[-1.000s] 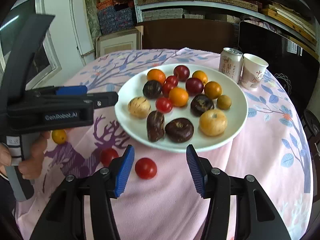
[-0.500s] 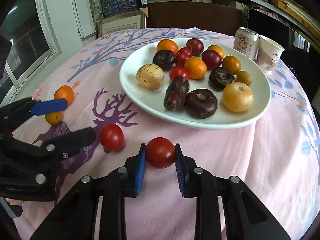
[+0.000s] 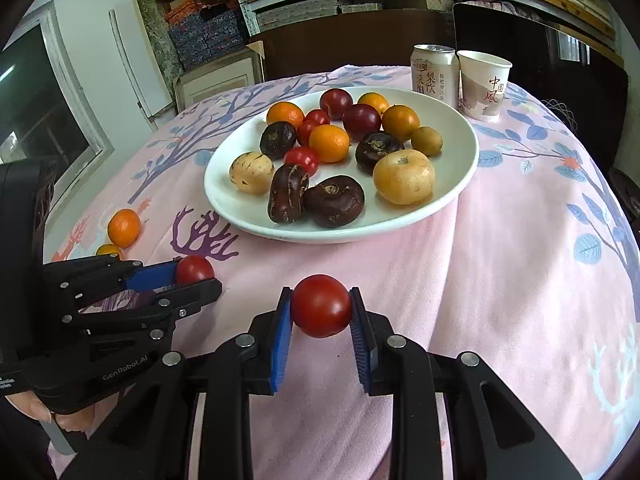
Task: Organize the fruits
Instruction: 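Lower both tomatoes onto the white plate and open both grippers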
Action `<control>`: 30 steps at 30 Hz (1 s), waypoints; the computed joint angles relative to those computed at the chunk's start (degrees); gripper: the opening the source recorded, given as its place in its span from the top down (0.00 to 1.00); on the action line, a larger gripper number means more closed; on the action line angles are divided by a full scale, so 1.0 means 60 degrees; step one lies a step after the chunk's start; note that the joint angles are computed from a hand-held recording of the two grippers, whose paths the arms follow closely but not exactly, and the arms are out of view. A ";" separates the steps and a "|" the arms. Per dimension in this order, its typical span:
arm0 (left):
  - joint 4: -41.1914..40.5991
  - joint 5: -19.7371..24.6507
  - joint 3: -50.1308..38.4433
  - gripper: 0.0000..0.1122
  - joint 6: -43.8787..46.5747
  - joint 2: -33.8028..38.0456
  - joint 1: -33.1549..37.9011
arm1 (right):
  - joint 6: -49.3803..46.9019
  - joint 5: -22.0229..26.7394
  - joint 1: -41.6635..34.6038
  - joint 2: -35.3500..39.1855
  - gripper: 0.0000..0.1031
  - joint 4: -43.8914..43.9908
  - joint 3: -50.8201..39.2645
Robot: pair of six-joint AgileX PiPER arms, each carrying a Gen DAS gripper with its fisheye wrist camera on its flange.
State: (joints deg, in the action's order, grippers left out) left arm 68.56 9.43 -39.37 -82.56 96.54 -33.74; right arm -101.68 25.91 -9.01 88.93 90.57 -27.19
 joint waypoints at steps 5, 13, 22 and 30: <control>-0.2248 -0.0011 0.0032 0.73 0.2582 -0.1012 0.0378 | -0.0010 0.0068 0.0006 -0.0380 0.73 0.0154 0.0094; -0.4742 0.0669 -0.1397 0.73 0.5248 -0.0964 0.0575 | 0.0818 0.0035 0.0195 -0.1213 0.73 -0.0302 -0.0537; -0.5438 0.1400 -0.3291 0.73 0.5631 0.0558 0.0652 | 0.1314 -0.0330 0.0777 -0.0323 0.73 -0.0374 -0.1983; -0.6432 0.1830 -0.4633 0.72 0.6000 0.1920 0.0965 | 0.1498 -0.0843 0.1223 0.1003 0.71 -0.0217 -0.2959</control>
State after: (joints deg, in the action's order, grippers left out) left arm 29.96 20.41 -67.17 -46.56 108.06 -27.95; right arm -92.69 20.85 -1.67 94.95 89.27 -44.94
